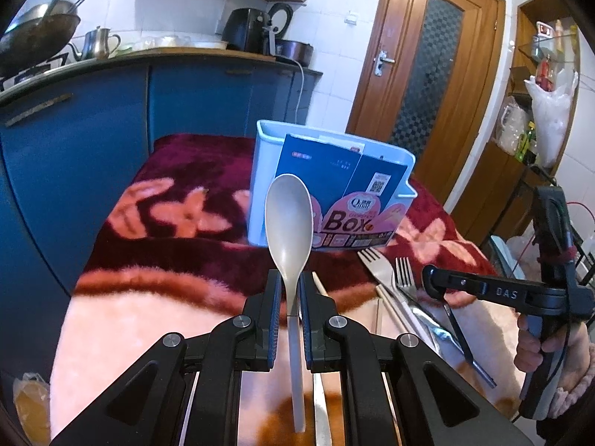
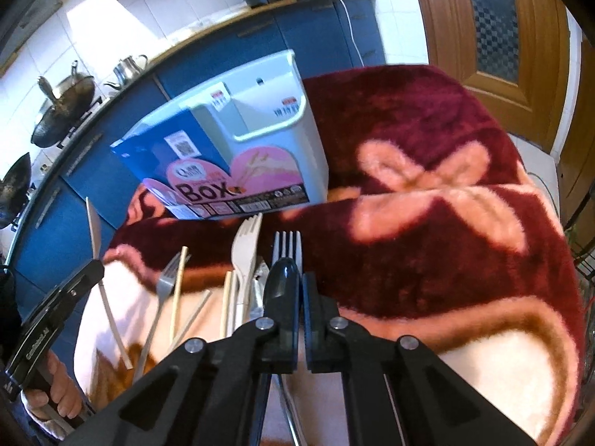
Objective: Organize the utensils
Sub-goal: 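Carry the white spoon with the left tool into the caddy and release it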
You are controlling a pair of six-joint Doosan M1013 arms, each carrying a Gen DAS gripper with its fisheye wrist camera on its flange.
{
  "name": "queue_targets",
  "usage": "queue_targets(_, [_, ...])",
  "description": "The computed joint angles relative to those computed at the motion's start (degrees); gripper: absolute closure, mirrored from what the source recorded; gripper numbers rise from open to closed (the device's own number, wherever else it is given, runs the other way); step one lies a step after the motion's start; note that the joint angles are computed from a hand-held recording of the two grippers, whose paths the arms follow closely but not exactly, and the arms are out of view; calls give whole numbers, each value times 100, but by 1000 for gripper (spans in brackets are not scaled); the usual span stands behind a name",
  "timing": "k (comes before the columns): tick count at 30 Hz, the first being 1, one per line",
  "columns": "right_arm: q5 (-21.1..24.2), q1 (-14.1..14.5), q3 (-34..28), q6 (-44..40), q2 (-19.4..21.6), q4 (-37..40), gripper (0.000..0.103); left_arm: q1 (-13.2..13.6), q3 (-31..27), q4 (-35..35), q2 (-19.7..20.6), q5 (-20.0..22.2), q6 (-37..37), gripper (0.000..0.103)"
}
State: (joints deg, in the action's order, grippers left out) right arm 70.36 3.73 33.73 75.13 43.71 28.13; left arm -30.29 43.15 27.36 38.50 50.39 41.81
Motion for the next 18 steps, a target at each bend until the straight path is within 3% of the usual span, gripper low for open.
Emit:
queue_targets(5, [-633,-33,498,-331,-322,284,100,-4,74,156,-57,-219,-152,93])
queue_targets(13, [-2108,1,1304,-1171,-856,798,100,-15,-182,606,-4,-361,-347,94])
queue_targets(18, [-2593,-14,1497,-1529,-984,1127,100,-13,-525,944,98,-372,-351,95])
